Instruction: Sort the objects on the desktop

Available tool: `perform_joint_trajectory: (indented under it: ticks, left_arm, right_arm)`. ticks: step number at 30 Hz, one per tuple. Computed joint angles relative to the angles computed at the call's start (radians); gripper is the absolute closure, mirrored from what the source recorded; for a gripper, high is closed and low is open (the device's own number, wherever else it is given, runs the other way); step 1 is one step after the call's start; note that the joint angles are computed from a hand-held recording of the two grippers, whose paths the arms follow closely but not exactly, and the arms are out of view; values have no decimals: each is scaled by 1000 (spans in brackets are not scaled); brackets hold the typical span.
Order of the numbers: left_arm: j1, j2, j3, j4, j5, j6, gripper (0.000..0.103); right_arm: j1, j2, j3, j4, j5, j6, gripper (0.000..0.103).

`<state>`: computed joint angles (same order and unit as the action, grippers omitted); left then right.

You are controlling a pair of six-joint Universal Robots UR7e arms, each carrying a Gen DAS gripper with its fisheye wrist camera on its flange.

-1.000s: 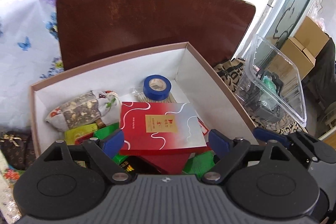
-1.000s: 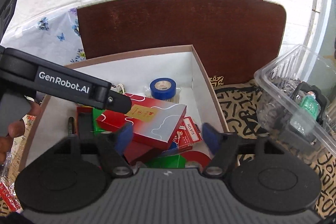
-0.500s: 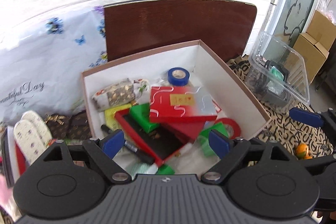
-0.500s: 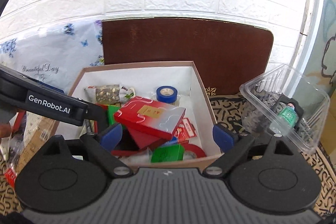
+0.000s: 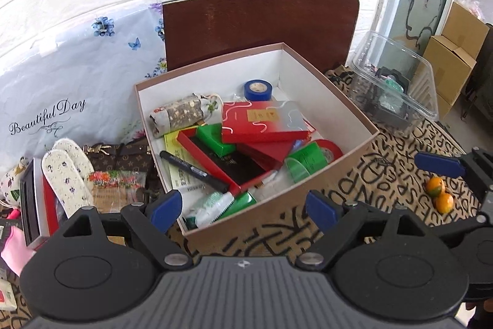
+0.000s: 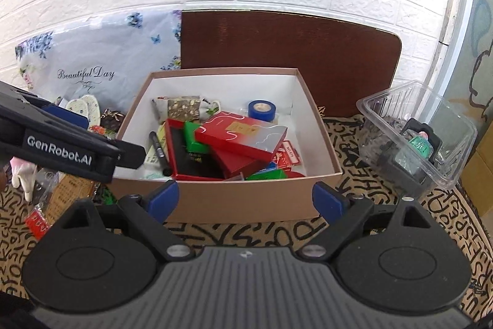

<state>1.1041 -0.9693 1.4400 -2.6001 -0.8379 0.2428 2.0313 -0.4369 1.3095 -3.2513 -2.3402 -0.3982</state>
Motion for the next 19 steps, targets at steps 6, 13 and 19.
perform_joint_trajectory:
  ticks: [6, 13, 19]
  left_arm:
    - [-8, -20, 34, -4, 3, -5, 13]
    - [-8, -37, 51, 17, -17, -27, 13]
    - [-9, -42, 59, 13, -27, -25, 13]
  right_arm:
    - [15, -1, 14, 2, -9, 3, 12]
    - [23, 2, 5, 41, -48, 24, 12]
    - [26, 8, -4, 42, -65, 24, 12]
